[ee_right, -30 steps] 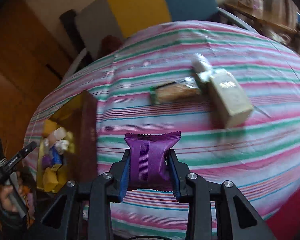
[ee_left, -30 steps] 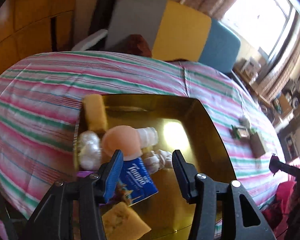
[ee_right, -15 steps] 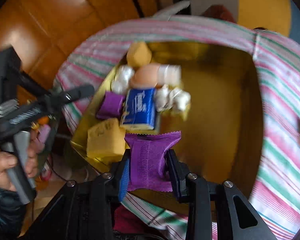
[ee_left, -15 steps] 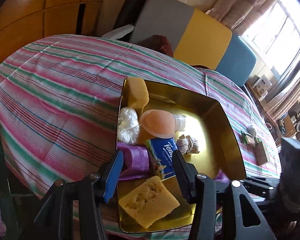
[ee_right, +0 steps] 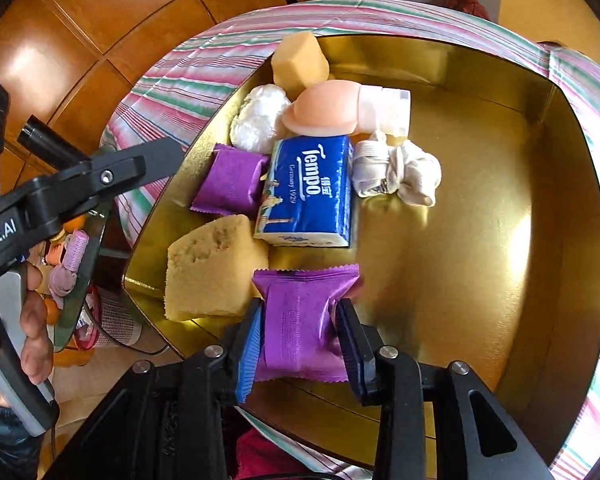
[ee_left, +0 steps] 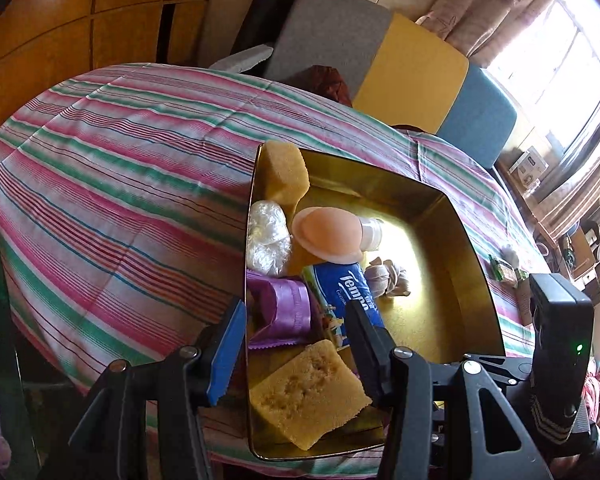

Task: Organize objects
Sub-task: 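Carry the purple packet over the gold tray and release it with the right tool, then move both tools back toward the cracker packet and boxed product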

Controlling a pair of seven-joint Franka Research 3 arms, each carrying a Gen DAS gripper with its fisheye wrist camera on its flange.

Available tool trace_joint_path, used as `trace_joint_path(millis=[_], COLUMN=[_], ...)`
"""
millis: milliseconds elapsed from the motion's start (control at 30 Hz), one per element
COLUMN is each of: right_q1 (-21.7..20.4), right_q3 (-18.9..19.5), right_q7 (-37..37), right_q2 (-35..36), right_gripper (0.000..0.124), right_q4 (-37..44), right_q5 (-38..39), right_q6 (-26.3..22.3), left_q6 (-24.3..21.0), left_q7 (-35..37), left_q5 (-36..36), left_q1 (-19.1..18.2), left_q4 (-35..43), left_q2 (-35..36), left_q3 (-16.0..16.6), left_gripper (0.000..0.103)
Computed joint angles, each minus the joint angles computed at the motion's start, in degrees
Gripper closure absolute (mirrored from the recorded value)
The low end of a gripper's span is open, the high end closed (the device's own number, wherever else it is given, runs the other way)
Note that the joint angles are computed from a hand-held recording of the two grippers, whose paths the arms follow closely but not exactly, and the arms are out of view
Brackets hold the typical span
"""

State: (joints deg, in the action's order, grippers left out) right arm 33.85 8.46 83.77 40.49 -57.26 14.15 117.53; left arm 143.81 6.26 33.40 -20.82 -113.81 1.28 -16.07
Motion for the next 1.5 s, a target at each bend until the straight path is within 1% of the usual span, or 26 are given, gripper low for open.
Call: trace_joint_path(millis=[33,67,100,167,233,300,333,400,467,533,667,767,900,1033,1133,1167,1233,1300,1333,1400,1433,1500], right_q1=[-0.12,-0.37,-0.67,-1.33,-1.9,-2.67,-3.07,-3.54,-4.3,-4.8,-5.77,-7.11,-9.51,-12.94,-14.82,-15.26,-15.46,-16.58,-17.63,-20.14,-20.76,-20.04], right_q3=[0.12,0.32,0.52,1.01,1.17,1.46,1.59,1.5,1.52,0.74,-1.82,-3.8,-6.26,-7.78,-9.62,-10.39,-12.99,-14.38,-14.49,-13.37,-13.22,-14.92], right_q7=[-0.26,-0.64,-0.97,-2.15,-3.65,-5.35,-6.33,-7.88,-9.25,-8.94,-4.95,-0.72,6.25,12.05,17.78,20.08,27.01,32.01,34.19,36.87,38.32,43.1], right_q2=[-0.19,-0.66,-1.35,-3.44,-6.62,-9.9,-11.56,-14.46,-16.33,-17.96,-21.06,-22.67,-24.34,-25.11,-24.83,-24.63,-24.27,-24.4,-24.64,-25.26,-25.89,-26.77], right_gripper=[0.085,0.082,0.075,0.066,0.057,0.038,0.034,0.022,0.021,0.021,0.021,0.021,0.021,0.021,0.021,0.021,0.021,0.021,0.021,0.021,0.021,0.021], right_q4=[-0.45,-1.3,-2.44,-5.82,-10.61,-15.41,-17.84,-22.01,-24.31,-26.13,-30.21,-32.56,-34.55,-35.8,-36.25,-36.51,-37.33,-38.86,-39.96,-41.41,-42.84,-44.24], right_q5=[0.23,0.65,1.19,2.45,3.29,4.31,4.78,4.9,5.14,4.43,1.31,-1.37,-4.79,-5.74,-7.7,-8.69,-12.37,-14.02,-13.24,-9.23,-8.15,-10.75], right_q6=[0.51,1.2,2.19,5.43,10.32,15.57,18.4,23.52,26.32,27.47,30.28,32.25,32.97,34.18,35.97,36.89,38.83,40.63,41.51,42.67,45.06,46.32], left_q6=[-0.33,-0.51,-0.79,-1.86,-3.29,-4.72,-5.46,-7.05,-8.51,-9.95,-12.0,-11.86,-13.31,-15.04,-15.98,-16.65,-17.99,-18.41,-18.84,-20.62,-21.16,-22.16], left_q7=[0.19,0.3,0.27,0.1,0.22,0.2,0.21,0.99,1.94,3.03,5.28,7.32,10.69,14.04,17.05,18.04,20.42,22.76,23.76,25.85,26.79,28.83], left_q5=[-0.12,-0.16,0.04,0.93,1.97,3.21,3.8,4.52,5.43,6.07,7.17,6.48,6.34,6.44,5.73,5.68,5.58,4.43,3.92,3.07,2.37,0.28], left_q1=[-0.07,-0.14,-0.25,-0.55,-0.92,-1.34,-1.56,-2.05,-2.64,-3.25,-4.75,-5.64,-7.55,-9.79,-11.32,-11.95,-13.25,-14.06,-14.53,-15.8,-16.26,-16.94], left_q4=[0.29,0.47,0.7,1.41,2.42,3.55,4.22,5.81,7.5,9.32,13.08,15.52,20.16,25.27,29.13,30.66,33.81,36.82,38.28,42.25,44.09,48.07], left_q2=[0.19,0.3,0.38,0.56,0.83,1.13,1.37,2.0,2.72,3.67,5.95,7.73,11.01,14.46,17.09,18.08,20.13,22.18,23.13,25.7,26.95,29.66], left_q3=[-0.06,-0.09,-0.13,-0.24,-0.37,-0.47,-0.52,-0.65,-0.73,-0.75,-0.7,-0.54,-0.19,0.38,0.85,1.07,1.5,1.77,2.0,2.55,2.79,3.05], left_gripper=[0.052,0.052,0.052,0.052,0.052,0.052,0.052,0.052,0.052,0.052,0.052,0.052,0.052,0.052,0.052,0.052,0.052,0.052,0.052,0.052,0.052,0.052])
